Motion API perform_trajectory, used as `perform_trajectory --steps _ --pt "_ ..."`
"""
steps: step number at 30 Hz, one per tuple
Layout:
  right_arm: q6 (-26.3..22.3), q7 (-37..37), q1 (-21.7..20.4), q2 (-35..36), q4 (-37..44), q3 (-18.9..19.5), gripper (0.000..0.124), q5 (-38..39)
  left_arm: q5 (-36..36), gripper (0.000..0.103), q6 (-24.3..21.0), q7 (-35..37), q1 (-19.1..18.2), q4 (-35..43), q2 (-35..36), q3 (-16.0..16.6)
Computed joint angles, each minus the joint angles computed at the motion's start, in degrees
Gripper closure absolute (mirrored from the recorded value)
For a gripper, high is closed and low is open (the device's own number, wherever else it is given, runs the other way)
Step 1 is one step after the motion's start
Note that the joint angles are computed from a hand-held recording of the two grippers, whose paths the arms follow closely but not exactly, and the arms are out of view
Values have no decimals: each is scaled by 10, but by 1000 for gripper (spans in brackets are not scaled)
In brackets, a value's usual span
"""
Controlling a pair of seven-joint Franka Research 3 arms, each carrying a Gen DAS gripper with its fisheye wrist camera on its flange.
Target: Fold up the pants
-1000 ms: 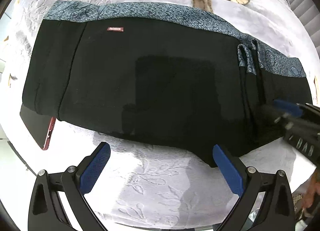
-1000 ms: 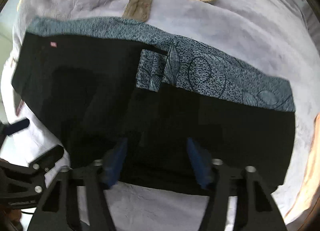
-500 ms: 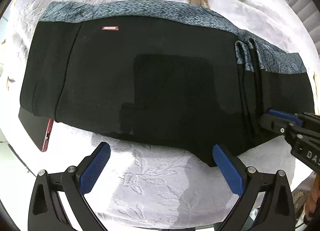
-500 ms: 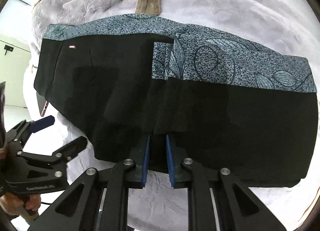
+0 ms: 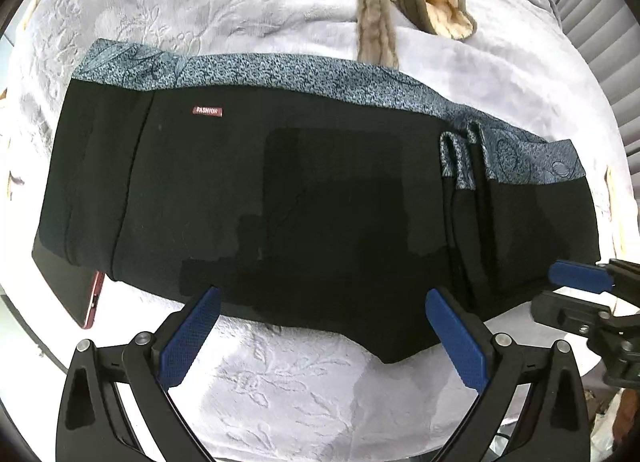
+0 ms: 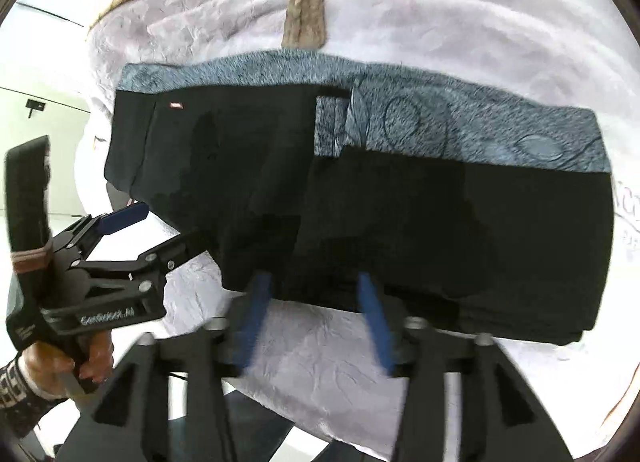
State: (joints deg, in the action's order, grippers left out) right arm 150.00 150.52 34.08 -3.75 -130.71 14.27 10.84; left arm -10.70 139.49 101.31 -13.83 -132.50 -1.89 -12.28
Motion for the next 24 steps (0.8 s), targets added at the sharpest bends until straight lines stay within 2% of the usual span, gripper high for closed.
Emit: perform_trajectory --steps 5,18,24 --pt "-53 -5 -6 2 24 -3 64 -26 -2 0 -8 8 7 10 10 4" --pt "-74 -34 6 112 143 -22 61 -49 5 0 -2 13 50 3 13 27" --pt "-96 -21 22 152 203 -43 61 -97 0 0 -3 1 80 16 28 40"
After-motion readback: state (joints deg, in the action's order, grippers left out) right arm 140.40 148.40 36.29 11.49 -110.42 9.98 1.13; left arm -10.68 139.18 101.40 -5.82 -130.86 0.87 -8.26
